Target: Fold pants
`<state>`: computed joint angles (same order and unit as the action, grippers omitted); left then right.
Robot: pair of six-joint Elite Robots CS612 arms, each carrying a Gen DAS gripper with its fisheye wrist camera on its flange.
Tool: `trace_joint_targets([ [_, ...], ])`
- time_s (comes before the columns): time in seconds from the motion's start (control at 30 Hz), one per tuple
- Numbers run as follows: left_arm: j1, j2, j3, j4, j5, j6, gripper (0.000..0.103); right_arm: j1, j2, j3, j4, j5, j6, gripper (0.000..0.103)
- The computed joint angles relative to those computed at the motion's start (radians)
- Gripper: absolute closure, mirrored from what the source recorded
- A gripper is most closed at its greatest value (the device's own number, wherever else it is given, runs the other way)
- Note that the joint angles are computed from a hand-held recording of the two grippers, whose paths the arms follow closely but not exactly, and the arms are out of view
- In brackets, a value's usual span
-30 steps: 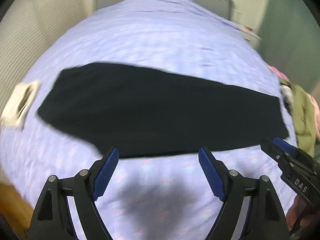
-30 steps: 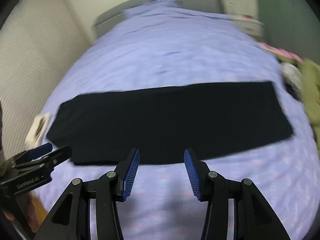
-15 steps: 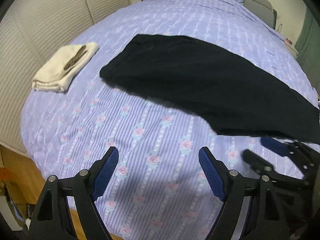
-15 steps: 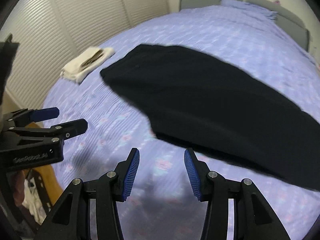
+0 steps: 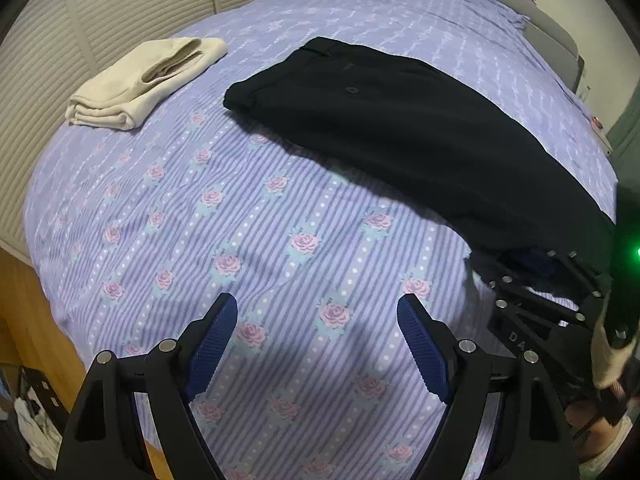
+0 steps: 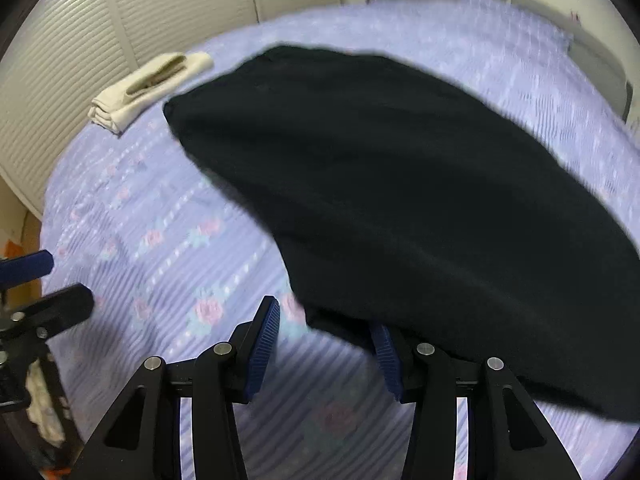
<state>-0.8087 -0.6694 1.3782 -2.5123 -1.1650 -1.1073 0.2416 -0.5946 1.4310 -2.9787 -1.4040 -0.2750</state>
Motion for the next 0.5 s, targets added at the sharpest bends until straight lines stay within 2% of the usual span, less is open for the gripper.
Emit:
trace_joint_targets([
  [0.07,0.001,-0.001,0.005,0.002,0.011,-0.003,0.021,0.01,0.002,0.006,-0.058,-0.019,-0.068,0.055],
  [0.2,0.005,-0.003,0.009,0.021,0.008,-0.017,0.021,0.027,0.016,-0.002,-0.045,-0.053,-0.134,0.055],
  [0.3,0.005,-0.005,0.012,0.025,0.008,-0.024,0.021,0.028,0.016,-0.001,-0.052,-0.062,-0.14,0.056],
  [0.37,0.005,-0.006,0.012,0.025,0.007,-0.027,0.021,0.023,0.002,0.01,-0.049,-0.042,-0.098,0.058],
  [0.47,0.005,-0.004,0.008,0.025,0.002,-0.029,0.021,0.024,-0.01,0.028,-0.081,-0.027,-0.1,0.067],
  [0.5,0.004,-0.003,0.006,0.029,0.003,-0.027,0.021,0.025,-0.01,0.031,-0.085,-0.03,-0.115,0.073],
])
